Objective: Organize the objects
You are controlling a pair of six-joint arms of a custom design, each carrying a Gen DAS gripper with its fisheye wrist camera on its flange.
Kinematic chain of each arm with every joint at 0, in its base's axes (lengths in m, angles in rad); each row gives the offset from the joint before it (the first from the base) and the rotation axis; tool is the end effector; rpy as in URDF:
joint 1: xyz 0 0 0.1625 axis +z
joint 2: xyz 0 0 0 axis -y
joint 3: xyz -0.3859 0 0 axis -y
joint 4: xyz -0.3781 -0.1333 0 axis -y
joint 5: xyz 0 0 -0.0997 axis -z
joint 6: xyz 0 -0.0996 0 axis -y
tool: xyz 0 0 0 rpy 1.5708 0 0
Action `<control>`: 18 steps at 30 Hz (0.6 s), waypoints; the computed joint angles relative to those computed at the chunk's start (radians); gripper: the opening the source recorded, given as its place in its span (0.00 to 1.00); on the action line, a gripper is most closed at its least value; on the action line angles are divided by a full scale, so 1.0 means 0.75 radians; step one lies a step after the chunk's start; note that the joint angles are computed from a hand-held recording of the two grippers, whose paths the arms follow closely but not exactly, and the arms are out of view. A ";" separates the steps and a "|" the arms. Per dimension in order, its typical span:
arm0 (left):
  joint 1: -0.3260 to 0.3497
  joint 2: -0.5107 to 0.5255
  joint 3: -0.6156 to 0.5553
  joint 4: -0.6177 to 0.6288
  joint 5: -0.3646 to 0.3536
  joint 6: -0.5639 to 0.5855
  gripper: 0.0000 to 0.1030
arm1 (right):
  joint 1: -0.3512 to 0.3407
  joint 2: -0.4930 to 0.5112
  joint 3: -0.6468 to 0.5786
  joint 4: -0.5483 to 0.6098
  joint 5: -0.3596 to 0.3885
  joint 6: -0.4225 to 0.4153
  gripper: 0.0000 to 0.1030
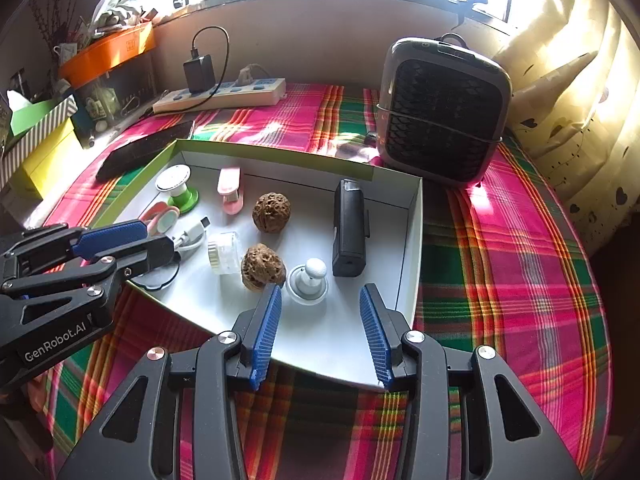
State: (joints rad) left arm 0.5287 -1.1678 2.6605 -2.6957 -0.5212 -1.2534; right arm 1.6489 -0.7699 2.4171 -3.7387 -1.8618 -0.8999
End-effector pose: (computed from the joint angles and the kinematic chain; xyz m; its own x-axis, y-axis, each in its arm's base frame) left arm -0.1103 -0.3188 0.0584 -0.7598 -0.2639 -0.5942 0.2686 0.7048 -0.6566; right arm 0.1342 -0.3728 0.0209 -0.5476 -0.6354 0.5444 -0.7988 0.5906 -0.1143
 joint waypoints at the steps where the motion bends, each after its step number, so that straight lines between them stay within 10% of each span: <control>1: -0.021 -0.019 -0.004 0.099 0.009 -0.074 0.31 | -0.004 -0.008 0.013 -0.008 0.012 0.006 0.47; 14: -0.272 -0.129 -0.025 0.842 -0.061 -0.653 0.33 | -0.015 -0.015 0.166 -0.215 0.099 -0.004 0.50; 18: -0.320 -0.112 0.006 0.804 -0.117 -0.684 0.34 | -0.022 0.006 0.207 -0.295 0.107 -0.020 0.54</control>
